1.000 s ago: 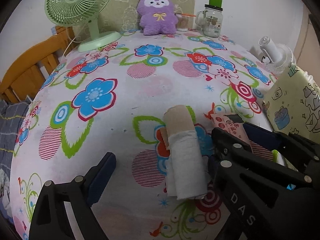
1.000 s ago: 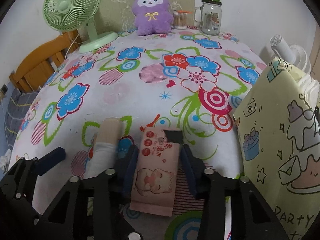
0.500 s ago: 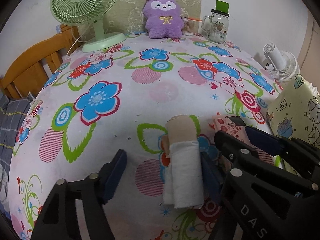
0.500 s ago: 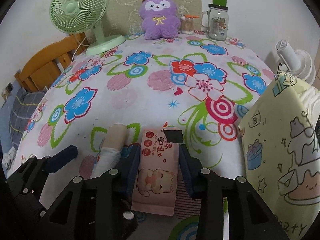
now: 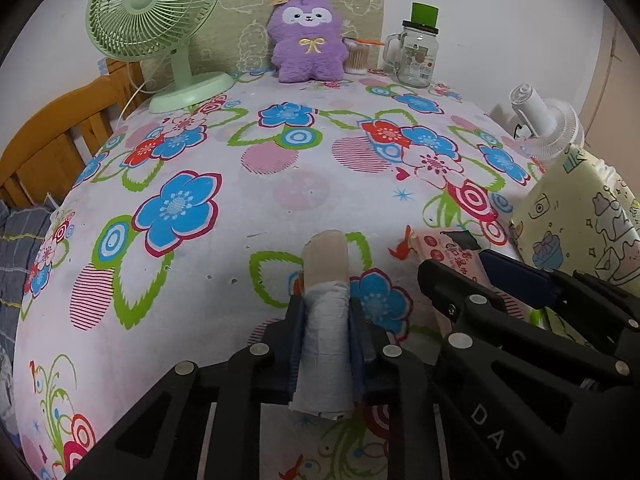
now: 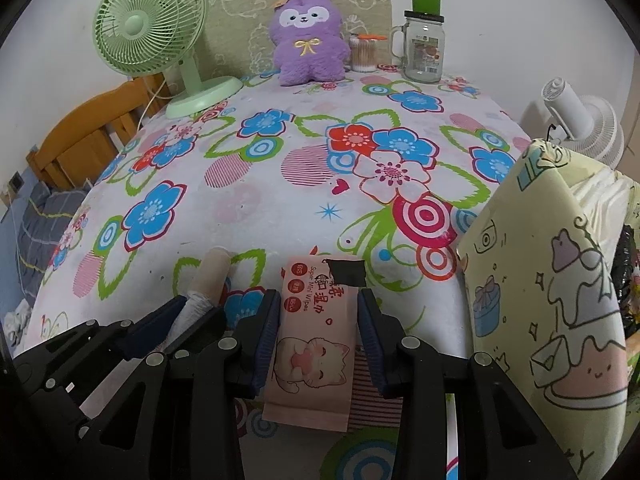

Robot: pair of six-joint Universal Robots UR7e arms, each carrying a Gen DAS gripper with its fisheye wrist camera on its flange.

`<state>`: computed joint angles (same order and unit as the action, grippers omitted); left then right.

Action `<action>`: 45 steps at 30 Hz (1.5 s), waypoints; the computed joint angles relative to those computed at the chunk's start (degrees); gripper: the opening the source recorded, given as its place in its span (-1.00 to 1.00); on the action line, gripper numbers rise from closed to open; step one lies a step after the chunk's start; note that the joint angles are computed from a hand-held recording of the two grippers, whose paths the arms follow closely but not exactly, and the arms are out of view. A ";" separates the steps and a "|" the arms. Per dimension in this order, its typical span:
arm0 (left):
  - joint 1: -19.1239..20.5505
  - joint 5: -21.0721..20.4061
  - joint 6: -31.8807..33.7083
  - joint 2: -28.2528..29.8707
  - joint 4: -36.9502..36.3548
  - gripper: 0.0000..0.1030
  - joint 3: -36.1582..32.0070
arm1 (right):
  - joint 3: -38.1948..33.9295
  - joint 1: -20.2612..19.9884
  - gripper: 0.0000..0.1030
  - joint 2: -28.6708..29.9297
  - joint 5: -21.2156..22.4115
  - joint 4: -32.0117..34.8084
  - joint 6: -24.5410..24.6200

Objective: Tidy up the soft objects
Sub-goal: 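Lift and carry the pink packet and white roll with both grippers over the box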

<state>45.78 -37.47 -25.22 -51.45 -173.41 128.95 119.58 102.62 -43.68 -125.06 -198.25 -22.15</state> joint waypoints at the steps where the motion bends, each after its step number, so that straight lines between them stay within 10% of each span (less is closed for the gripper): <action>1: -0.18 -0.03 -0.13 -0.10 -0.04 -0.63 0.15 | 0.20 0.08 -0.17 -0.14 -0.07 -0.24 -0.06; 45: -14.73 10.17 -6.67 -4.60 -0.69 -0.63 6.22 | 10.30 5.79 -0.17 -10.65 3.39 -12.87 -4.73</action>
<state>31.05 -27.30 -31.90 -56.06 -174.11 135.17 129.88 108.41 -54.34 -121.67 -211.12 -26.88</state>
